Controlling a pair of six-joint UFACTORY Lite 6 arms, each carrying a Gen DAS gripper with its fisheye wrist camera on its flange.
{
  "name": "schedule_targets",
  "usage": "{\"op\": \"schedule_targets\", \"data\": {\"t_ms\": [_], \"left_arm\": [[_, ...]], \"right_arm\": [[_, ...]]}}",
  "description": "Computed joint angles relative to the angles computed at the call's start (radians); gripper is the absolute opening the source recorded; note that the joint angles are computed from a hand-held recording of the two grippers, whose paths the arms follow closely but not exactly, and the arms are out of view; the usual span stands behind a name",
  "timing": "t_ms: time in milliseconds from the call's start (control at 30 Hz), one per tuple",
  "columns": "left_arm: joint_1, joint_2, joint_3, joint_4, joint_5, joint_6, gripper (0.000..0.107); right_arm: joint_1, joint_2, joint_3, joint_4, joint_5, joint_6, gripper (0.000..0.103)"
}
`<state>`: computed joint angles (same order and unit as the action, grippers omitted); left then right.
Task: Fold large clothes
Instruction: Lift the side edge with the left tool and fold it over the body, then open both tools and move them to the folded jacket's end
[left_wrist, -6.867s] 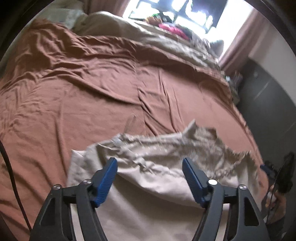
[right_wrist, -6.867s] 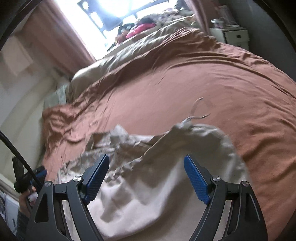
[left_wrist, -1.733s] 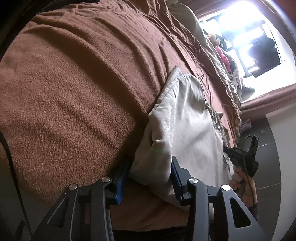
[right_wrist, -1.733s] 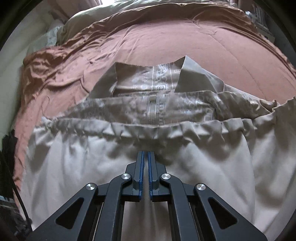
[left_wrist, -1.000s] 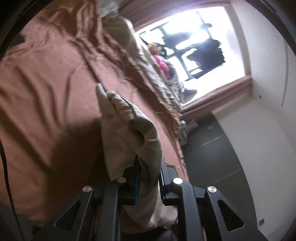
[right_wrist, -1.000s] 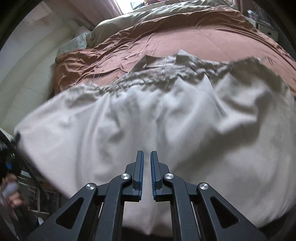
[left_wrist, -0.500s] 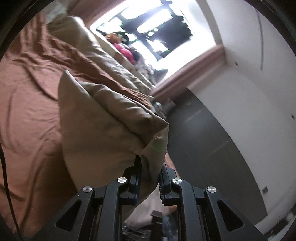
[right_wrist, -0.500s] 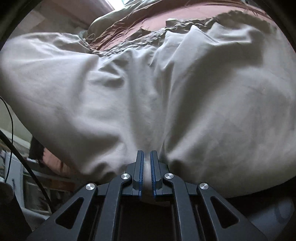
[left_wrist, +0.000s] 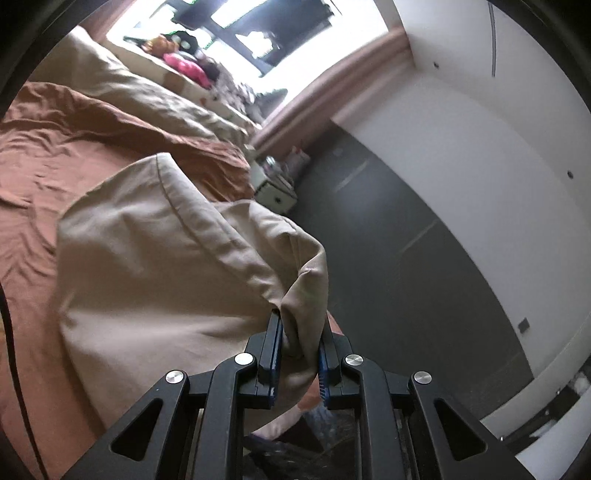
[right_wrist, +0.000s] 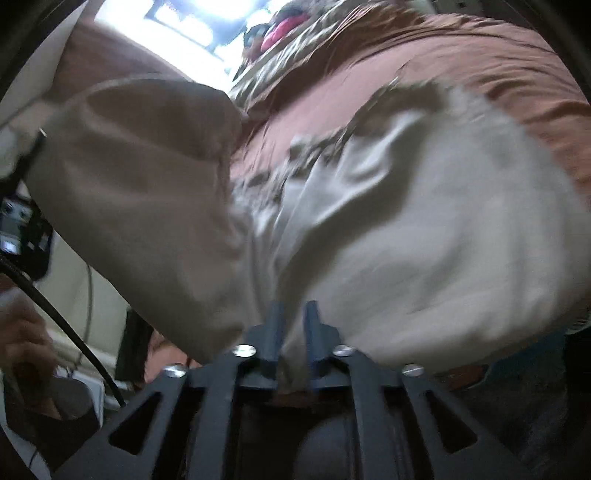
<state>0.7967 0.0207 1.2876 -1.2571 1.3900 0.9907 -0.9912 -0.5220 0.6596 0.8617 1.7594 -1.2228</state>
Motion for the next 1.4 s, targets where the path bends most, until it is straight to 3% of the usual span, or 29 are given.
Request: {"op": "schedule_targets", "data": {"t_ms": [33, 67, 233, 500, 567, 633, 733, 833, 1067, 1400], "left_arm": [[-0.068, 0.001, -0.009, 0.003, -0.045, -0.003, 0.016], [-0.120, 0.025, 0.003, 0.004, -0.081, -0.007, 0.016], [-0.360, 0.129, -0.016, 0.031, -0.259, -0.031, 0.016], [-0.554, 0.173, -0.105, 0.043, -0.392, -0.015, 0.017], [-0.605, 0.174, -0.133, 0.078, -0.410, -0.020, 0.021], [-0.636, 0.201, -0.140, 0.130, -0.390, -0.048, 0.043], [-0.580, 0.252, -0.125, 0.109, -0.287, -0.014, 0.065], [-0.502, 0.188, -0.166, 0.121, -0.293, 0.003, 0.077], [-0.267, 0.152, -0.138, 0.226, -0.313, 0.010, 0.079], [-0.031, 0.329, -0.049, 0.301, -0.407, 0.050, 0.079]], "right_arm": [[-0.062, 0.058, 0.037, -0.011, 0.016, -0.032, 0.050], [-0.110, 0.100, 0.059, -0.020, 0.030, -0.057, 0.071], [-0.296, 0.350, 0.212, -0.069, 0.033, -0.150, 0.072], [-0.358, 0.547, 0.306, -0.113, -0.044, -0.159, 0.072], [-0.404, 0.553, 0.340, -0.131, -0.003, -0.154, 0.072], [-0.419, 0.579, 0.375, -0.120, 0.006, -0.140, 0.072], [-0.407, 0.613, 0.420, -0.104, 0.004, -0.121, 0.072], [-0.386, 0.621, 0.427, -0.097, 0.004, -0.110, 0.072], [-0.199, 0.597, 0.387, -0.054, -0.084, -0.103, 0.072], [0.184, 0.636, 0.529, -0.017, -0.290, 0.029, 0.072]]}}
